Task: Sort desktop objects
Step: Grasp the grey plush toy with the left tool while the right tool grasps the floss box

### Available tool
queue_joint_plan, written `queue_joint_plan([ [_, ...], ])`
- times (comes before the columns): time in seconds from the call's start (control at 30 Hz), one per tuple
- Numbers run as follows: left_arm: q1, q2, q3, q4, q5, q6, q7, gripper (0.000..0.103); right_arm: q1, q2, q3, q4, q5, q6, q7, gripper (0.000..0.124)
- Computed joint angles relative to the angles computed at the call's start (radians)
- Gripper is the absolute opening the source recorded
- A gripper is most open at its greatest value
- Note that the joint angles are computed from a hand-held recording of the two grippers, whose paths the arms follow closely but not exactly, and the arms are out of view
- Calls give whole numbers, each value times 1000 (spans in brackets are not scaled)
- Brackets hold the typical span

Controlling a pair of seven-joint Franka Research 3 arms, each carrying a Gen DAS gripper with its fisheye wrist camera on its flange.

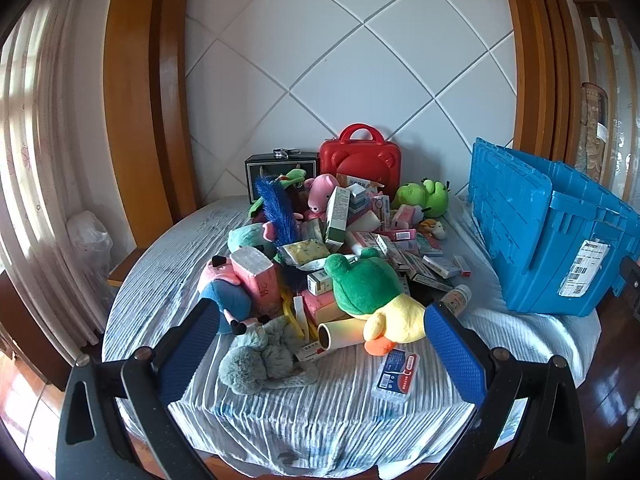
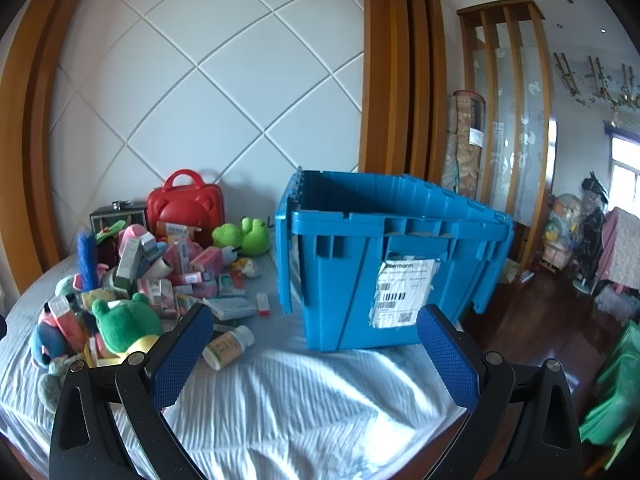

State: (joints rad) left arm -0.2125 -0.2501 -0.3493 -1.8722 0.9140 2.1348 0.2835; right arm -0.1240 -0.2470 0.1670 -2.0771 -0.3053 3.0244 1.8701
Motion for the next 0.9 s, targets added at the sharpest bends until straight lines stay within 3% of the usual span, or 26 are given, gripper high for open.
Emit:
queue_joint_plan([
  [0.27, 36, -47, 52, -89, -72, 9, 20, 103, 59, 69, 7, 53, -38, -60, 21, 103],
  [0.4, 74, -73, 84, -155, -104, 27, 56, 103, 143, 131, -18, 96, -29, -108, 1, 103],
  [0.63, 135, -73, 169, -274, -219, 113, 200, 103, 304, 309, -52, 239, 125, -299, -119, 103],
  [0.8, 164, 15, 202, -264, -313, 194, 348, 103, 390, 430, -81, 357, 177, -464, -139, 103],
  [0.9, 171, 76, 217, -233, -384, 236, 447, 103, 431, 485, -108, 414, 202, -552, -130, 93],
])
